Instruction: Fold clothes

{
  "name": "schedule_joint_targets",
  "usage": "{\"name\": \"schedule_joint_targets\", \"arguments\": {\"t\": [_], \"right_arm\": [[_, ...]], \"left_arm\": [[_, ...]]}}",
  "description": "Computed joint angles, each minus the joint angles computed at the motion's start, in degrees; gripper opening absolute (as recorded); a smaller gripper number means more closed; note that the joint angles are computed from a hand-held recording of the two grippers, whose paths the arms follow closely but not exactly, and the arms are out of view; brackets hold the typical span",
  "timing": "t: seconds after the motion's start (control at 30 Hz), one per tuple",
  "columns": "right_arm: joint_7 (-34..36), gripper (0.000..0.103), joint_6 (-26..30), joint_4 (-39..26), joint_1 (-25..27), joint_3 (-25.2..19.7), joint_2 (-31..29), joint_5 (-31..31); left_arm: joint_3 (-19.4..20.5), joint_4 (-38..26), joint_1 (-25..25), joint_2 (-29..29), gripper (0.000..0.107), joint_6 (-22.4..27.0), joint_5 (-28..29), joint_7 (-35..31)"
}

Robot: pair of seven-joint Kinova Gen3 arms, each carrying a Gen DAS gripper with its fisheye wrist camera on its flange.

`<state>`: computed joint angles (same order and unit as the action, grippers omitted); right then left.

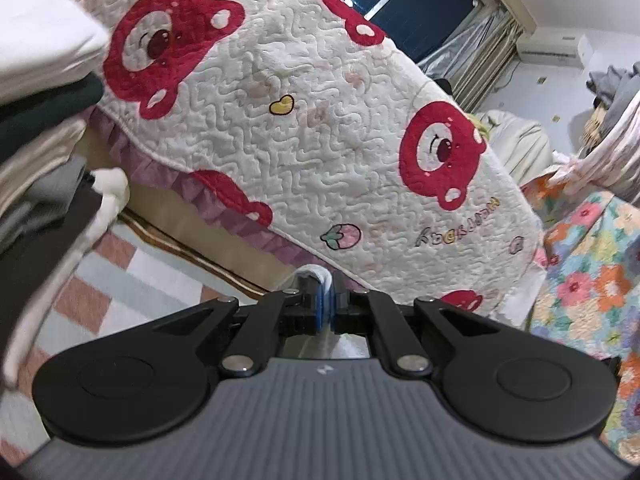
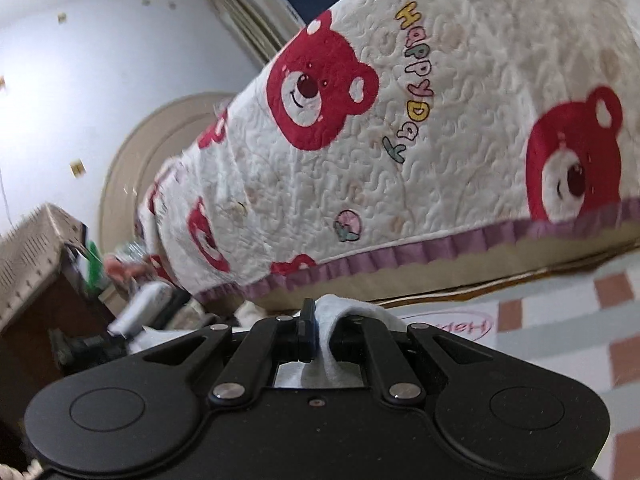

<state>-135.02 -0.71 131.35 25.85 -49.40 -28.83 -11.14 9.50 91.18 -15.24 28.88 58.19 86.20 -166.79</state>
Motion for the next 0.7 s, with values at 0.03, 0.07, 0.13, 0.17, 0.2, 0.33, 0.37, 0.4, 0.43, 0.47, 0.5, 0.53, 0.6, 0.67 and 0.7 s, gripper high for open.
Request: {"name": "schedule_joint_targets", "arguments": {"t": [0.03,0.07,0.13,0.17,0.2,0.33,0.37,0.4,0.43,0.47,0.5,0.53,0.6,0.67,0.7], "right_arm": [[0.9,0.006,1.6,-1.7,0.9,0.5,1.7,0.9],[1.6,0.006,2.5,-3.2,1.8,0.9,3.6,1.8],[2.7,0.006,3.8,-6.4,4.3,1.0,7.6,3.7],[3.0,0.006,3.9,-7.9,6.2,0.4,9.2,4.7],[3.3,0.006,4.1,-9.5,8.6,-0.9,10.7,5.4],[5.4,0.006,-2.7,-11.8,16.4,-5.2,12.5,8.1],[6.8,0.006,-5.0,-11.9,17.2,-5.4,12.9,8.0],[7.4,0.006,-7.4,-11.2,16.8,-4.7,12.3,7.4],[7.8,0.006,-9.7,-10.2,15.5,-3.2,11.7,6.9],[8.3,0.006,-12.0,-8.5,13.9,-1.8,10.7,6.7],[8.2,0.006,-14.3,-6.6,13.4,-1.5,9.6,6.9],[8.9,0.006,-16.7,-4.0,13.5,-2.2,8.3,6.6],[11.0,0.006,-18.9,1.0,15.7,-6.6,4.9,3.4],[12.7,0.007,-17.4,5.4,16.9,-11.9,1.5,-1.3],[12.4,0.007,-15.3,7.3,16.8,-14.6,0.9,-3.2]], "left_arm": [[-0.5,-2.7,1.3,0.6,0.003,-0.5,-1.9,2.1],[-0.8,-5.3,2.8,1.2,0.003,-1.9,-3.3,3.8],[1.9,-10.6,3.6,3.1,0.003,-5.8,-7.0,7.6],[3.5,-13.3,4.1,4.3,0.003,-8.1,-8.3,9.0],[4.1,-15.9,4.9,5.2,0.003,-9.5,-9.5,10.6],[5.4,-23.2,6.3,7.6,0.003,-11.2,-8.7,10.8],[6.8,-23.8,5.8,7.9,0.003,-11.8,-7.7,9.6],[8.4,-23.4,4.6,7.8,0.003,-11.6,-6.4,8.5],[9.8,-22.4,3.3,7.6,0.003,-11.0,-4.8,7.1],[10.7,-20.8,1.9,7.1,0.003,-9.8,-3.2,5.4],[11.5,-18.8,0.6,6.5,0.003,-8.9,-1.7,3.4],[11.3,-16.2,-0.2,5.4,0.003,-8.5,-0.7,1.7],[9.3,-10.8,-0.9,3.3,0.003,-6.6,-1.3,-0.3],[4.8,-6.0,1.2,1.3,0.003,-6.8,-5.0,-0.2],[2.1,-3.7,3.0,0.6,0.004,-7.5,-7.4,-0.2]]}}
